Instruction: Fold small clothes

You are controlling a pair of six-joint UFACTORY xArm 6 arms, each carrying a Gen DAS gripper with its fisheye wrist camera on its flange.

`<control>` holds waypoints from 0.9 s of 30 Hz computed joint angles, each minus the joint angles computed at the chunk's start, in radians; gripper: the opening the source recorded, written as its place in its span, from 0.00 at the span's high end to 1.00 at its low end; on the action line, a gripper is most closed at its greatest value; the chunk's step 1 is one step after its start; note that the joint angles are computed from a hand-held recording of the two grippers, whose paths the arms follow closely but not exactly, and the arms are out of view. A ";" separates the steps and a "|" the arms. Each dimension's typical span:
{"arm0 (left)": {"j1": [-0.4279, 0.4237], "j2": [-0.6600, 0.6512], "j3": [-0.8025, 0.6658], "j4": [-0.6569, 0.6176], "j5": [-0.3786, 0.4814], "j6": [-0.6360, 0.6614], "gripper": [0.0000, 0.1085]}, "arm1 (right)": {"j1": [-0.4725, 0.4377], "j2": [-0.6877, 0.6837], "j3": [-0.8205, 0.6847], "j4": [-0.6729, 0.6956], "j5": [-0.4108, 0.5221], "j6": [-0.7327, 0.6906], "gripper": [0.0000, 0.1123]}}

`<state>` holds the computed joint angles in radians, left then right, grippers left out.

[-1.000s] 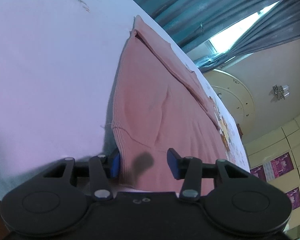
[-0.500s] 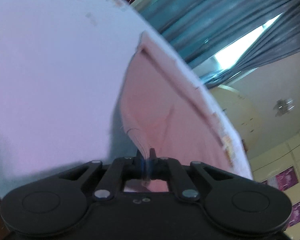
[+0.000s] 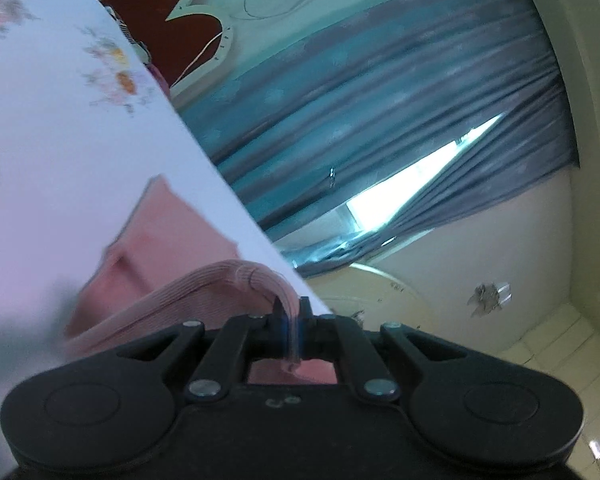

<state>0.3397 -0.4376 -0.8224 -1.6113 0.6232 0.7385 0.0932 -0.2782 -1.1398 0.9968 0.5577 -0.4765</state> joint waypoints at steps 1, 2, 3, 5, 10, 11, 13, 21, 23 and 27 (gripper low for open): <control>-0.006 0.053 -0.046 -0.018 -0.003 0.016 0.97 | 0.008 0.057 -0.057 -0.017 -0.016 0.015 0.94; -0.017 0.122 -0.109 -0.030 -0.011 0.026 0.97 | 0.013 0.120 -0.122 -0.041 -0.027 0.037 0.94; -0.024 0.174 -0.159 -0.025 -0.017 0.020 0.97 | 0.015 0.174 -0.177 -0.062 -0.031 0.056 0.94; -0.026 0.274 -0.260 0.005 -0.014 -0.007 0.97 | 0.018 0.307 -0.314 -0.115 -0.023 0.114 0.94; -0.021 0.506 -0.481 0.144 0.003 -0.113 0.97 | 0.019 0.634 -0.662 -0.275 0.056 0.308 0.94; -0.024 0.555 -0.529 0.174 0.004 -0.142 0.97 | 0.019 0.688 -0.723 -0.302 0.075 0.338 0.94; -0.023 0.637 -0.605 0.226 0.013 -0.192 0.97 | 0.021 0.789 -0.838 -0.357 0.113 0.394 0.94; -0.031 0.790 -0.746 0.328 0.006 -0.238 0.55 | 0.022 1.013 -1.095 -0.414 0.192 0.488 0.88; -0.041 0.782 -0.737 0.298 -0.055 -0.187 0.33 | 0.031 0.983 -1.034 -0.460 0.092 0.499 0.46; -0.025 0.822 -0.806 0.527 0.014 -0.217 0.46 | 0.017 1.001 -1.062 -0.503 0.112 0.481 0.43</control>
